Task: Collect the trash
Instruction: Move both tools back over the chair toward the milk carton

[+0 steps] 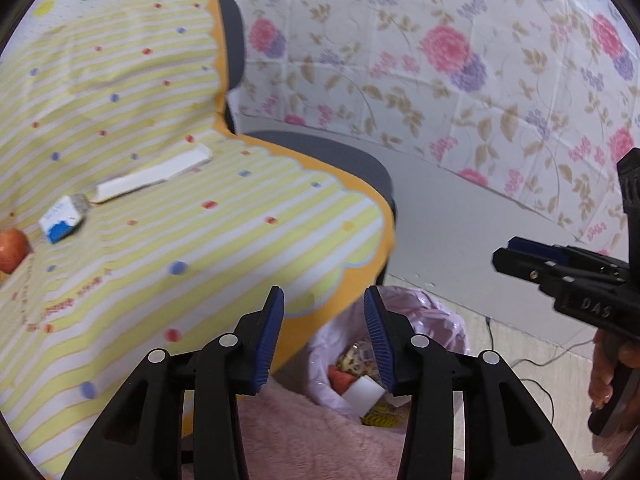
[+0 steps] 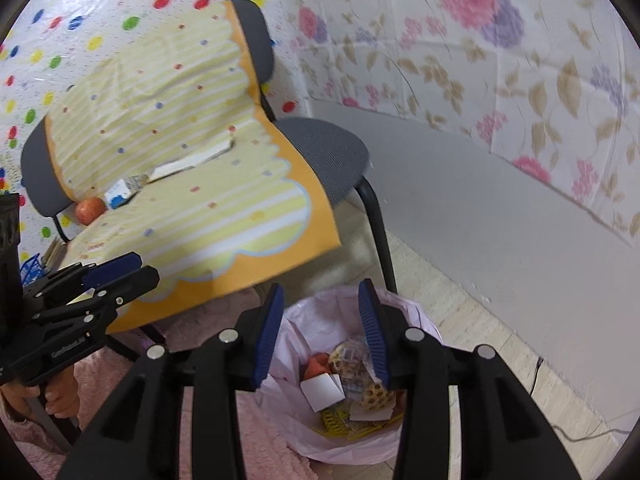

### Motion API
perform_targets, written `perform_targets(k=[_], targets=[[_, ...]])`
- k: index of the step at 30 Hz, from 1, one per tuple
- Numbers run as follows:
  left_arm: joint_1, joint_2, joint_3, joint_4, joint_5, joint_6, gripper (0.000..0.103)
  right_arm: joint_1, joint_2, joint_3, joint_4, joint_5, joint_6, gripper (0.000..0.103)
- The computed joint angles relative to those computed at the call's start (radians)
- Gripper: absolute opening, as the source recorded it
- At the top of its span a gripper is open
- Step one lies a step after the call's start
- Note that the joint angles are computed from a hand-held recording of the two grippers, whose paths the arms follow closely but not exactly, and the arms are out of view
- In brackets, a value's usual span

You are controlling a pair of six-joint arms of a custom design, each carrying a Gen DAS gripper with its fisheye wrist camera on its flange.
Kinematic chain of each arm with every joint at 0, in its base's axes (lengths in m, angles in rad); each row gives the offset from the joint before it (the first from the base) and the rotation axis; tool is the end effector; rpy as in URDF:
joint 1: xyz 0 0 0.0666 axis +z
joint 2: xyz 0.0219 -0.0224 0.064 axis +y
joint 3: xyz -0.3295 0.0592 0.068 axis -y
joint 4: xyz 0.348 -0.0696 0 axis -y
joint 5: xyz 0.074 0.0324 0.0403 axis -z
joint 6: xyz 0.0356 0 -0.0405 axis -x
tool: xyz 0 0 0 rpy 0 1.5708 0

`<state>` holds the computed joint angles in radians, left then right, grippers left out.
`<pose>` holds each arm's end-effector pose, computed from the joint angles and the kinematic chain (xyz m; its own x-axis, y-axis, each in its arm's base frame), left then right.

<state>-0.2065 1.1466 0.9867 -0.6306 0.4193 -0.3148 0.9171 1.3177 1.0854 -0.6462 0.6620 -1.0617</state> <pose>0.3558 -0.0897 0.3276 -0.5166 0.3972 -0.7585 0.6600 0.7491 -0.0573 0.2663 0.3110 0.3078 -0.5666 0.3930 -0.7243 0.2199 0.9192 0.3267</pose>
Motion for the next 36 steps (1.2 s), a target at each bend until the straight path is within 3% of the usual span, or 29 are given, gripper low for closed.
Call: perform_targets(k=[6, 17, 21, 24, 27, 30, 36], targets=[[0.078, -0.009, 0.031, 0.015, -0.009, 0.019, 0.046, -0.010, 0.020, 0.090, 0.000, 0.023, 0.134, 0.039], [0.222, 0.087, 0.133, 0.023, -0.099, 0.094, 0.047, -0.102, 0.163, 0.273, 0.106, -0.106, 0.351, 0.039], [0.268, 0.120, 0.166, 0.036, -0.121, 0.121, 0.059, -0.127, 0.237, 0.362, 0.114, -0.153, 0.408, 0.044], [0.290, 0.155, 0.197, 0.048, -0.141, 0.139, 0.061, -0.150, 0.306, 0.449, 0.096, -0.193, 0.449, 0.044], [0.313, 0.215, 0.257, 0.044, -0.156, 0.159, 0.063, -0.175, 0.375, 0.538, 0.079, -0.225, 0.482, 0.044], [0.322, 0.290, 0.332, 0.043, -0.181, 0.176, 0.075, -0.208, 0.457, 0.647, 0.047, -0.257, 0.507, 0.044], [0.310, 0.427, 0.479, 0.016, -0.221, 0.200, 0.088, -0.255, 0.598, 0.846, -0.017, -0.304, 0.537, 0.044]])
